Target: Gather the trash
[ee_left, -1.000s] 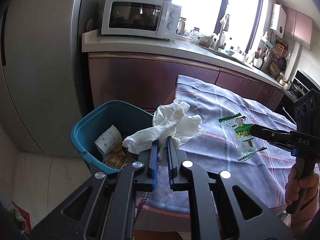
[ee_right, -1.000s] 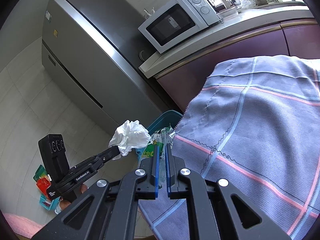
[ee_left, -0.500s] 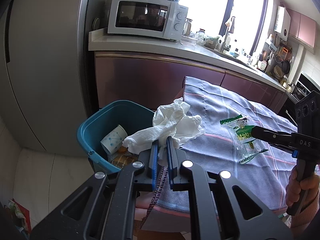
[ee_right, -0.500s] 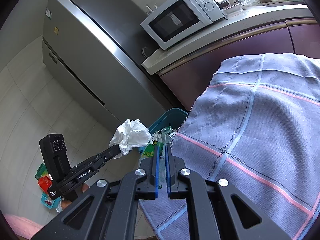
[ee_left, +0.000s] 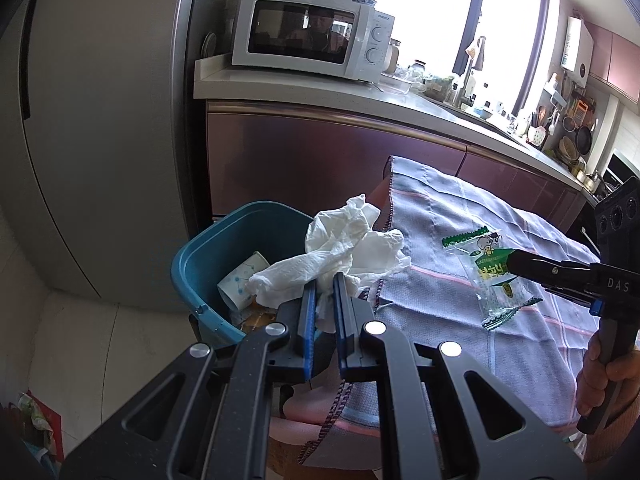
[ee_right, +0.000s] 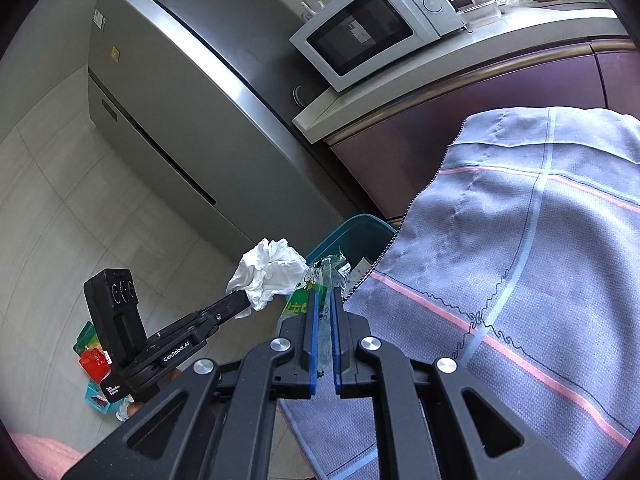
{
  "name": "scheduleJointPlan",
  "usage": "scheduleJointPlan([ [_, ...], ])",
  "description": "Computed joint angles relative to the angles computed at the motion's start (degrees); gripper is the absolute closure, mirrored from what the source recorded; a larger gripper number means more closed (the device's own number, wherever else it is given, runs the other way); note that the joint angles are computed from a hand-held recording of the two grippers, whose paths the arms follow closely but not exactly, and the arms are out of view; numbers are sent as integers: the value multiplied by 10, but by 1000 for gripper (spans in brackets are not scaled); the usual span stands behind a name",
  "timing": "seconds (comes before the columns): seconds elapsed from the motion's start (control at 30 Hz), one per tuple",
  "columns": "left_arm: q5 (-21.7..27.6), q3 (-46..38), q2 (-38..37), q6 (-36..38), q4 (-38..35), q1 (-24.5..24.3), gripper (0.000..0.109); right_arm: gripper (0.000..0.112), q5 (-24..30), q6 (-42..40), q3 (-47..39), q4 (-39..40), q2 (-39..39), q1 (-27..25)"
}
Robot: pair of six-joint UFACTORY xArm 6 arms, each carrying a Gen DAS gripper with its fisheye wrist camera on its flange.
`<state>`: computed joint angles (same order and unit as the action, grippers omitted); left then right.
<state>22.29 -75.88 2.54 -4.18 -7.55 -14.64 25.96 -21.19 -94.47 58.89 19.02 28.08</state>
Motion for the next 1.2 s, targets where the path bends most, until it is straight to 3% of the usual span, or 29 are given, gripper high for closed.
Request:
scheduleJointPlan([
  [1.2, 5, -19, 30, -70, 56, 16, 99, 108, 85, 109, -206, -106, 144, 5],
])
